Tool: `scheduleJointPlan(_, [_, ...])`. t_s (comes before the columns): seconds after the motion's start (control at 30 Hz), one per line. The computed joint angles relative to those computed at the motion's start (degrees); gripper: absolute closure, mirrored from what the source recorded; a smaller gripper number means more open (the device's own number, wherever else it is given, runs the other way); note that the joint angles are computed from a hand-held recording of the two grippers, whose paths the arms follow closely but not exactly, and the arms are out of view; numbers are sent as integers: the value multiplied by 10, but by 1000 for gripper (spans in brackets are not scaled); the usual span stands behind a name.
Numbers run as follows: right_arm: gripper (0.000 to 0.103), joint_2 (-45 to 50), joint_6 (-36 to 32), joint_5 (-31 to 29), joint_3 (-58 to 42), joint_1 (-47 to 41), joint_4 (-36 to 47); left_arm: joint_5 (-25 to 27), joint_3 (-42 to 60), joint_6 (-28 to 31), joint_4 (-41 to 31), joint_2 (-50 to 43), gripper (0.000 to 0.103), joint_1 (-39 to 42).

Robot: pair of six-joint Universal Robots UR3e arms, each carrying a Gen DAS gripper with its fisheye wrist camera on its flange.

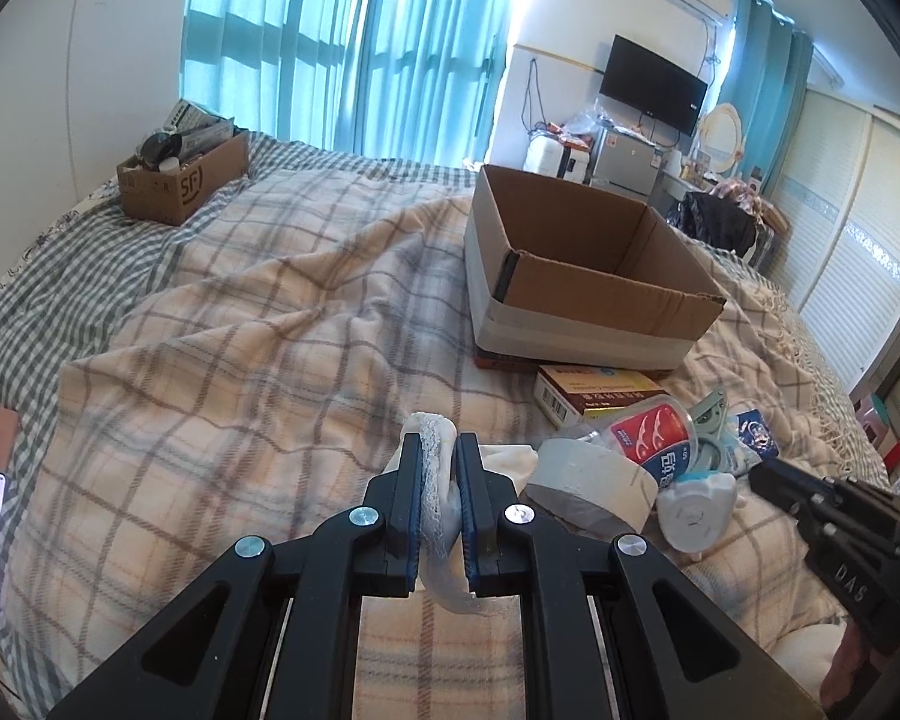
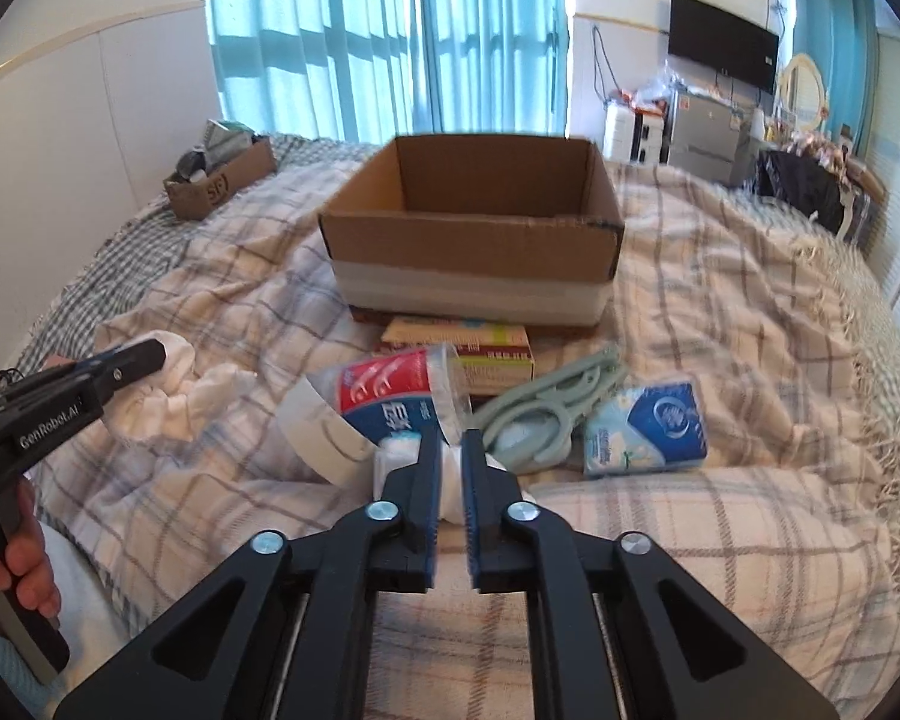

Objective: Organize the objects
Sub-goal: 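Lower the right tool and grasp the small white figurine, then carry the tissue into the box with the left tool while the right tool drops the figurine in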

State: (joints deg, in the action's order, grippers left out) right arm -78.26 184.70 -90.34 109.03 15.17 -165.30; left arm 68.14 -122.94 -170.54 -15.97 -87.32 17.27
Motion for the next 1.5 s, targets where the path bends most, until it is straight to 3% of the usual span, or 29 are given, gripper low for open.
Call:
scheduleJointPlan(0.03, [72,3,-1,8,-1,-4,5,2,3,-1,2,-6,92,-4])
scheduleJointPlan(0.07, [52,5,-3,15,3,-6,-1,5,5,-1,3,-11,92,-8])
scheduleJointPlan(0.1, [42,7,-4,24,7,-9,-7,8,6,-2,5,-16,92,-12])
scheduleJointPlan(0.13, [41,10,-5,36,7,-12,-9,10,6,-2,6,-19,92,-14])
scheduleJointPlan(0.73, [44,92,8,13,-66,1,53,3,1,-4,4,-8,92,-26])
scheduleJointPlan(0.9, [45,57,1,-17,-43,14,24,3,17,-6,-3,-9,92,-30])
scheduleJointPlan(1.0, [45,21,1,-1,-41,3,11,4,48,-14,-10,-17,92,-36])
scheduleJointPlan(1.2, [45,23,-26,20,-144,-28,44,13,203,-21,-31,-81,92,-68])
scheduleJointPlan(1.5, [45,180,-56,50,-446,-67,147,42,587,-50,-133,-318,92,-143])
